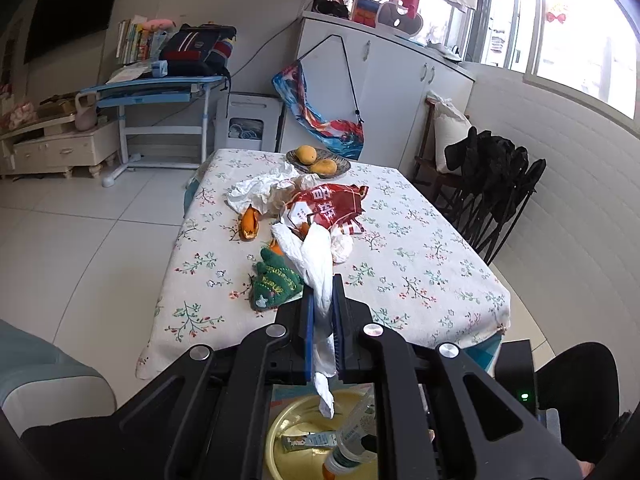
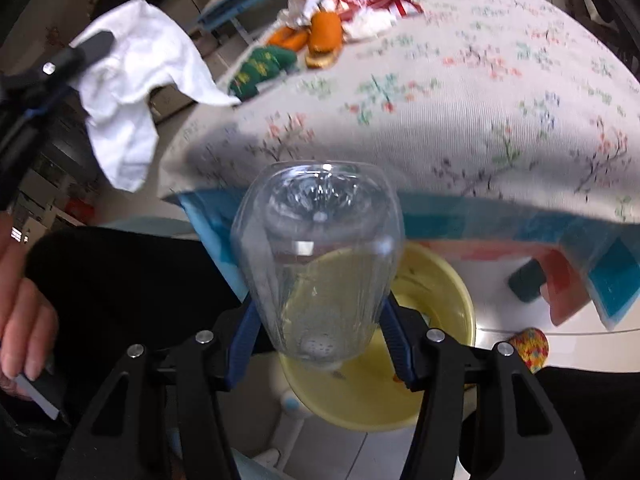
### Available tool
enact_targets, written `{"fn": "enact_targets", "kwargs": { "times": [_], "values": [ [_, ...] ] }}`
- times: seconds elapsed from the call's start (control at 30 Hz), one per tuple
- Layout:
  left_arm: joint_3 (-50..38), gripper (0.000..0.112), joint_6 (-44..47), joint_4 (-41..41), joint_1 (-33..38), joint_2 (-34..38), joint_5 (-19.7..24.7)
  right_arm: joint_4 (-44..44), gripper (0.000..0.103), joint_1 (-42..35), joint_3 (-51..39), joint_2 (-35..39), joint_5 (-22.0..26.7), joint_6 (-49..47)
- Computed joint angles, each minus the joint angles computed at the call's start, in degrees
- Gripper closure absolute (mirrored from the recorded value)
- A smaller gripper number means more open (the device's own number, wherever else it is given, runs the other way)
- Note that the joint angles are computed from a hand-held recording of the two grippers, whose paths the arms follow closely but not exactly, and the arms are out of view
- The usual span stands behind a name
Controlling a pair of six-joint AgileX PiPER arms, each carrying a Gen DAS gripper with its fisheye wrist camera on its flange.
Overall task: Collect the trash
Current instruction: 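Carry the bottle into the yellow basin with right tool while left tool holds the tissue, then lower the white tissue into the yellow basin and open the left tool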
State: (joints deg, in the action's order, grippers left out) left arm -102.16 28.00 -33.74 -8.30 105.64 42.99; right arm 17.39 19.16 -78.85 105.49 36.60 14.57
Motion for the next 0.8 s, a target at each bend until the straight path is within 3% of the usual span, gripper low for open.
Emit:
{"fn": "enact_targets", "kwargs": {
  "times": [0.23,0.47,0.63,0.8],
  "values": [
    [1.2,0.104,0.1,0.6,-0.5,-0.8,-0.1,2.3,0.042,-1.0,-0.2,1.0,1.8,-1.4],
    [2.6,0.104,1.2,0.3,-0.9,-1.5,-0.2,-0.2,0.038,-1.0,1.3,-0.9,-0.5,1.8],
    [3.5,0.104,3.3,-0.6,-1.3,-1.8,0.9,-12.7,0.036,1.8,2.4,-4.8,-3.4,12.4],
    [6.2,0.104,6.7,-2.2,-1.8,-3.0,3.1,-31.8,0.029,4.8,5.3,-9.4,-7.0,29.3]
  ]
}}
